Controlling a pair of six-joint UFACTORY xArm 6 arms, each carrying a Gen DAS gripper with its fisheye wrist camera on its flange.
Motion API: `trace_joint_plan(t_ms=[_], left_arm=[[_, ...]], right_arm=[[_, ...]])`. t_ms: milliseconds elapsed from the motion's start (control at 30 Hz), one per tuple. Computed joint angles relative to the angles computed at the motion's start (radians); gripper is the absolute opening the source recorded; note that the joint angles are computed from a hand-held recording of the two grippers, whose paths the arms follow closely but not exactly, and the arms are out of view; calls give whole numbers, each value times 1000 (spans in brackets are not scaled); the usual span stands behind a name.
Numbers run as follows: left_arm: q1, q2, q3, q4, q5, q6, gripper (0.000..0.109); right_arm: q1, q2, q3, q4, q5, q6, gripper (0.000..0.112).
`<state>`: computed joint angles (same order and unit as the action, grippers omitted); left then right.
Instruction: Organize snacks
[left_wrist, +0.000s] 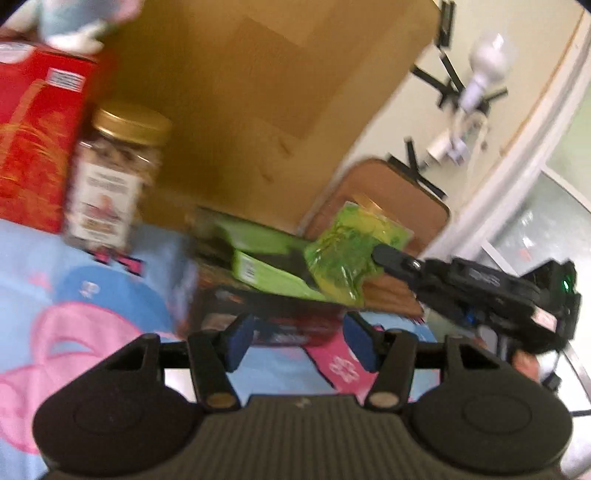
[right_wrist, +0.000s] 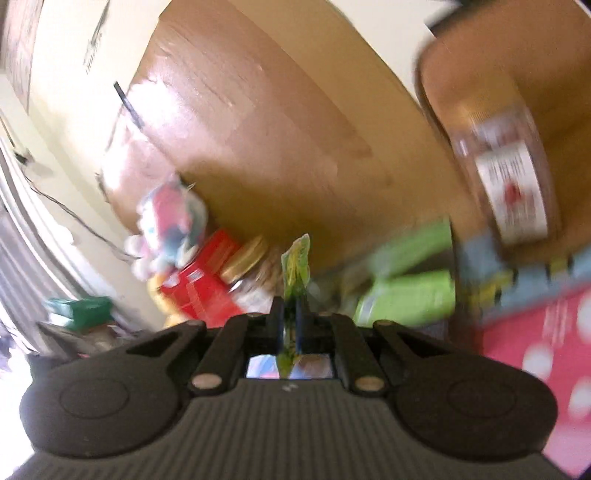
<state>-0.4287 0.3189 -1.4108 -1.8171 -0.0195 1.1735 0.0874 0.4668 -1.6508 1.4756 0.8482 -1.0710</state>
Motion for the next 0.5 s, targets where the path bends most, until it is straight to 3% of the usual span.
trace_joint_plan(t_ms=[100, 200, 267, 367, 500], left_arm=[[22, -33, 12, -239, -32, 235, 55], [42, -65, 48, -352, -58, 334, 55], [62, -89, 67, -461, -56, 440, 55], [101, -114, 82, -661, -64, 638, 55], [114, -119, 121, -599, -39, 543, 55]], right_arm=[[89, 92, -115, -80, -171, 2, 9], [179, 205, -212, -256, -318, 64, 13], [201, 251, -252, -383, -301, 143, 16], [195, 217, -210, -295, -269, 81, 16], [155, 103, -76, -173, -200, -11, 16]])
